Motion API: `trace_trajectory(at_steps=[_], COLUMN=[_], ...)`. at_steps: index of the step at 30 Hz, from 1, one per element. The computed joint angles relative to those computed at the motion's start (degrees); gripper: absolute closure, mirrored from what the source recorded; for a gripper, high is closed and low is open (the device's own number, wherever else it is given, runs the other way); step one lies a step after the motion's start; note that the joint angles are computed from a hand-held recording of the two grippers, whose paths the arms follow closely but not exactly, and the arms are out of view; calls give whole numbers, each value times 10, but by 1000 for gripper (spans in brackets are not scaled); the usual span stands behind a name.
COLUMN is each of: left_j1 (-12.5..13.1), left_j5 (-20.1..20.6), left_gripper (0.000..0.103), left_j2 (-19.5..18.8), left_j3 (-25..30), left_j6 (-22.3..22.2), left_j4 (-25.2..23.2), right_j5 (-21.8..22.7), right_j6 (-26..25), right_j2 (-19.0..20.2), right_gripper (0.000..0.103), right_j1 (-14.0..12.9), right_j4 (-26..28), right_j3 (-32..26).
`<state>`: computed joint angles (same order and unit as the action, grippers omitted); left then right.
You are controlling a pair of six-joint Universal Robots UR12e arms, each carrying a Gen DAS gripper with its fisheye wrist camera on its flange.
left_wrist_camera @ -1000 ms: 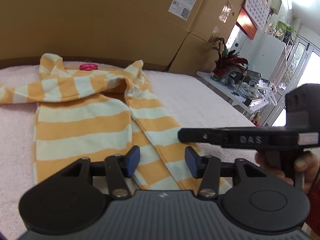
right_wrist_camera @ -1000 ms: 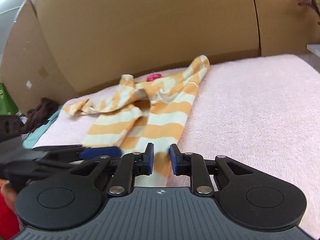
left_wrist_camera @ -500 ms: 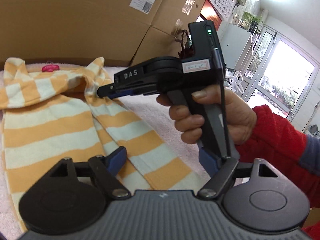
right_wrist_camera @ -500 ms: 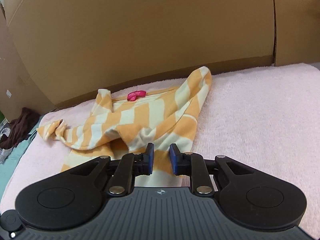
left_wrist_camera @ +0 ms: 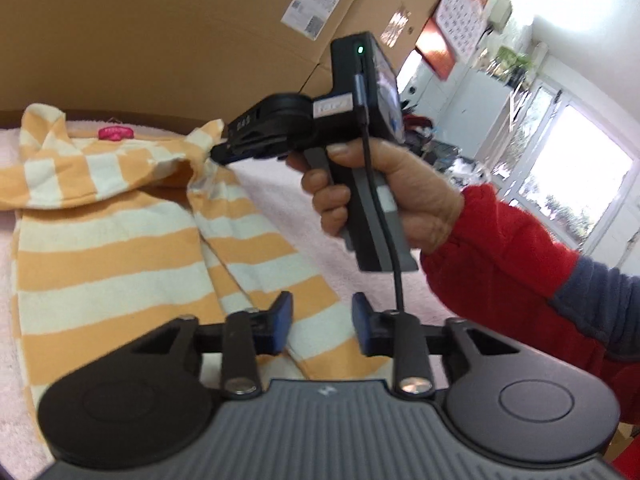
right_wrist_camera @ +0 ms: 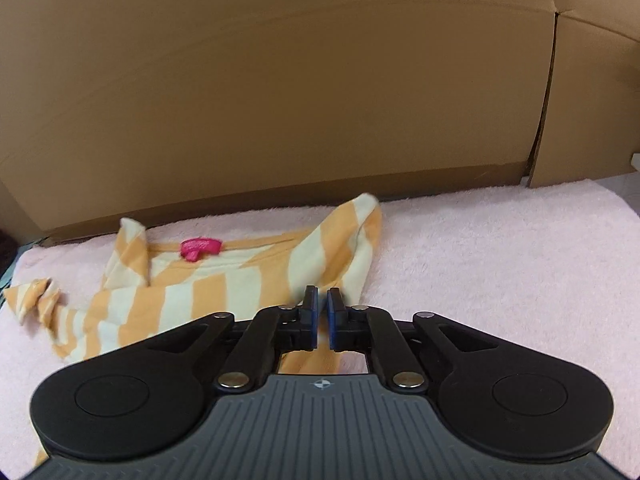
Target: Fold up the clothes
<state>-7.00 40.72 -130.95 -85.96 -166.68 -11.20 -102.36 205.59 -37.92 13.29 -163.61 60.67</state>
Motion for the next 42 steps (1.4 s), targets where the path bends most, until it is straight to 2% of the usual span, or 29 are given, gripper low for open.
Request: trace_trajectory(at_steps=[2, 4, 6, 7, 8, 9, 10, 11, 12, 13, 14, 16, 18, 19, 22, 23, 24, 26, 27, 28, 31, 33, 34, 35, 36, 40, 42], left_j1=[-10, -14, -18, -21, -26, -29, -32, -34, -35, -35, -35, -31, -25, -24, -19, -18, -18, -18, -17, -16, -12, -14, -15, -15, -15, -15, -16], left_j5=[59, 74, 91, 104, 126, 147, 160, 172, 174, 171, 166, 144, 120, 116, 97, 94, 95, 99, 100, 99, 78, 82, 84, 80, 78, 82, 91], left_gripper=[98, 99, 95, 78, 55, 50, 50, 50, 50, 51, 57, 60, 88, 103, 103, 103, 103, 103, 103, 98, 58, 62, 75, 93, 103, 103, 103], left_j2=[7, 3, -5, -10, -15, -21, -27, -33, -39, -46, -52, -61, -68, -70, -72, -71, -71, -71, -71, -72, -77, -76, -75, -75, -75, -75, -73], left_j3=[3, 18, 37, 46, 53, 58, 65, 72, 80, 89, 97, 111, 121, 128, 130, 126, 125, 123, 123, 123, 130, 127, 126, 126, 127, 128, 128], left_j6=[26, 27, 27, 26, 20, 14, 10, 6, -1, -13, -23, -42, -64, -70, -89, -90, -92, -99, -108, -117, -136, -127, -120, -114, -111, -111, -111], left_j4=[-16, -22, -25, -21, -5, 13, 26, 36, 37, 34, 28, 18, 7, -15, -15, -8, -2, 4, 8, 11, 8, 16, 18, 15, 10, 1, -9], right_j5=[-6, -7, 42, 72, 78, 81, 76, 70, 63, 50, 46, 38, 41, 39, 29, 41, 70, 122, 124, 140, 188, 171, 153, 135, 117, 85, 89], right_j6=[4, 7, 18, 25, 27, 30, 22, 14, 9, 7, 11, 23, 41, 49, 21, 28, 40, 54, 55, 51, 41, 37, 32, 27, 22, 49, 27], right_j2=[7, 11, 9, 8, 11, 14, 18, 22, 25, 31, 34, 44, 52, 56, 51, 45, 37, 26, 24, 25, 28, 36, 40, 45, 49, 51, 55], right_gripper=[102, 103, 99, 95, 92, 90, 91, 93, 101, 102, 102, 102, 103, 103, 101, 98, 86, 83, 83, 84, 83, 82, 88, 95, 99, 99, 98], right_j1=[-5, -9, -20, -26, -27, -28, -27, -26, -25, -23, -22, -22, -24, -24, -22, -24, -30, -40, -41, -43, -47, -42, -39, -36, -33, -30, -30], right_j4=[-1, -2, -8, -10, -17, -24, -20, -15, -12, -10, -16, -30, -40, -56, -54, -72, -89, -121, -132, -131, -126, -91, -79, -66, -54, -81, -44], right_j3=[-13, -21, -17, -15, -16, -18, -24, -31, -37, -46, -50, -61, -66, -65, -62, -49, -33, -8, -3, -5, -12, -31, -40, -49, -59, -58, -69])
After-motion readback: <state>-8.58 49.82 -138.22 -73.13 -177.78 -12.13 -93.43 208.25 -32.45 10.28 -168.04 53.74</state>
